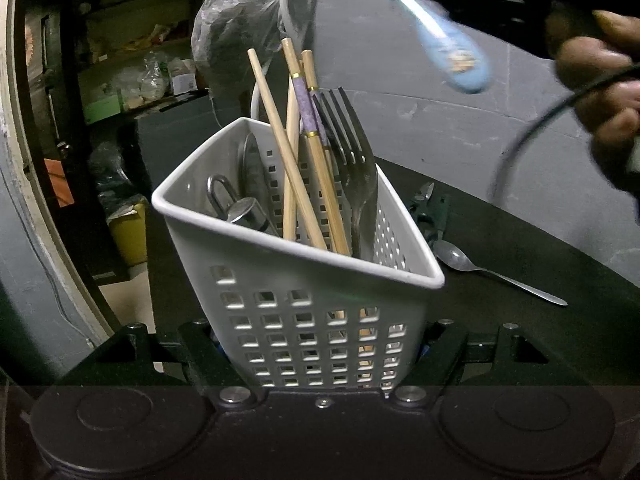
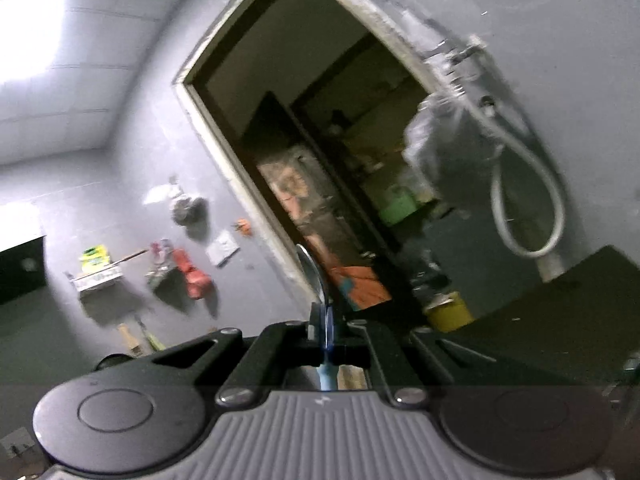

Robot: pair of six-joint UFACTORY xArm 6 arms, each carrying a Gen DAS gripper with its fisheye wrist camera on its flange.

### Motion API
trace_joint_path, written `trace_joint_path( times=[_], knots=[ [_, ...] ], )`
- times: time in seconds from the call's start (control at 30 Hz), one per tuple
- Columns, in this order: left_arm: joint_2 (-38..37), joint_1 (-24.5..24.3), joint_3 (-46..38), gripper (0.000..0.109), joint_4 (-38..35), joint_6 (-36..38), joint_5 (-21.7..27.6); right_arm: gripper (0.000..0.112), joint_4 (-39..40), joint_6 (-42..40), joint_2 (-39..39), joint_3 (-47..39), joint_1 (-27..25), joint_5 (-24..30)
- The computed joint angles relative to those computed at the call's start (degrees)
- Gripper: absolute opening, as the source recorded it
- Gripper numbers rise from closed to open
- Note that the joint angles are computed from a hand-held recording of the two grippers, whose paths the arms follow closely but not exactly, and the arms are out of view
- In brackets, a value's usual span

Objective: Organize utensils
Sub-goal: 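Lower the held spoon into the white basket and open the right tool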

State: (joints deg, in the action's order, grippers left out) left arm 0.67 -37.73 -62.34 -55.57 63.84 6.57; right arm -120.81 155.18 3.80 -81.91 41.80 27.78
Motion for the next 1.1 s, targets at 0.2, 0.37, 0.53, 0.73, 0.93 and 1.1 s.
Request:
trace_joint_path(
  times=[0.2,0.37,0.53,0.73,0.93,1.1],
  knots=[
    [0.14,0.09,-0.15,0.077,2.02,-2.25,0.02,0.002,-0.78,1.28,7.65,-7.88,-0.94,-4.46],
    [0.74,-0.02,-0.65,0.077,3.60,-4.02,-0.29,0.002,-0.69,2.32,10.33,-9.24,-0.03,-5.16],
    [0.96,-0.10,-0.72,0.077,4.41,-4.83,-0.47,0.002,-3.72,6.34,11.67,-9.52,0.92,-2.13],
    [0.62,-0.32,-0.07,0.077,4.20,-4.39,-0.87,0.002,-6.21,7.35,12.49,-8.38,2.14,-1.06],
    [0.54,-0.52,0.18,0.078,3.29,-3.62,-1.18,0.008,-3.89,2.21,10.91,-5.97,2.96,-1.01],
    [0.40,-0.56,0.34,0.078,2.89,-3.28,-1.25,0.021,-0.02,-3.36,8.98,-3.66,3.43,-1.72]
  ],
)
